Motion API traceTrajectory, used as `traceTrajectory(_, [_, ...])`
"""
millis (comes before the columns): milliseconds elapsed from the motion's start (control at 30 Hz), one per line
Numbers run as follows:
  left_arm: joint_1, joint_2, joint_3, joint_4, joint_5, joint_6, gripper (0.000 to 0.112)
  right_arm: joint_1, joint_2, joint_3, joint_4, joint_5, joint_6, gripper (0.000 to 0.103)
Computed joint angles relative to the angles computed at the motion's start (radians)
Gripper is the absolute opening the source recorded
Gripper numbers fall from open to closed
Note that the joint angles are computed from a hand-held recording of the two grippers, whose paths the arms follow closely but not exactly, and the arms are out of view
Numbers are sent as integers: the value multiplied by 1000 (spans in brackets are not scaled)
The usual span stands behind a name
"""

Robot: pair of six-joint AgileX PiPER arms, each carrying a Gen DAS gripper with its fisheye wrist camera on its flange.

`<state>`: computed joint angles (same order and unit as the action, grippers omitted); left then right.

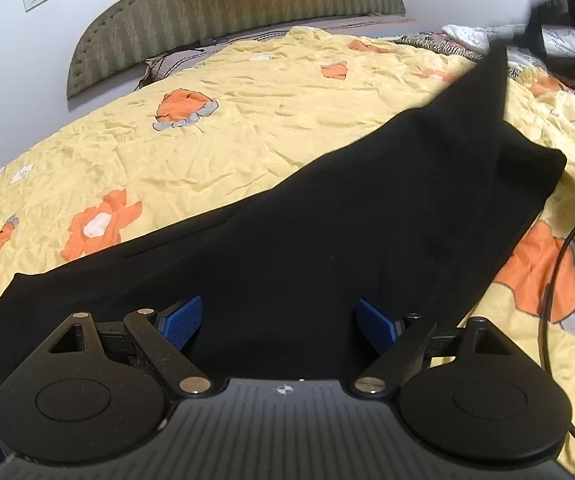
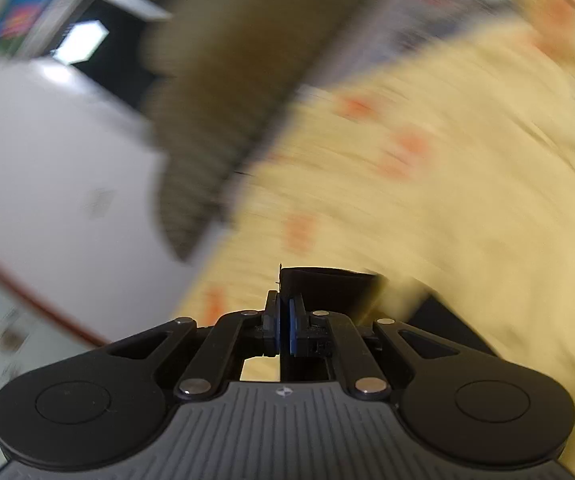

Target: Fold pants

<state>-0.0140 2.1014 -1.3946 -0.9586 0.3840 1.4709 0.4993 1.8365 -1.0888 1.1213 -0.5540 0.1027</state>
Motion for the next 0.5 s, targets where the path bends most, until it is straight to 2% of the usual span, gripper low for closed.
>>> traceTrajectory(67, [-4, -9, 10, -33, -9, 24, 87, 30, -21, -55, -29, -45, -123, 4])
traceTrajectory(100, [-5, -18, 21, -69, -15, 61, 86, 52, -35, -63, 6, -65, -188, 4])
traceTrajectory(167, [-6, -26, 23, -64, -7, 69, 86, 99, -55, -39, 159, -117, -309, 4])
traceTrajectory(233, [-1, -21, 14, -31, 20, 44, 86, 127, -62, 36, 327, -174, -347, 4])
traceTrajectory(300, [5, -9, -6, 19, 56, -8, 86, 109, -52, 136, 411, -141, -255, 5])
traceTrajectory(367, [9, -2, -14, 53, 75, -43, 86, 93, -30, 214, 377, -78, -78, 5])
traceTrajectory(400, [9, -3, -13, 54, 73, -43, 86, 98, -14, 227, 369, -74, -41, 5])
traceTrajectory(500, [12, -21, 7, 32, 58, -10, 86, 116, 22, 182, 465, -89, -145, 5])
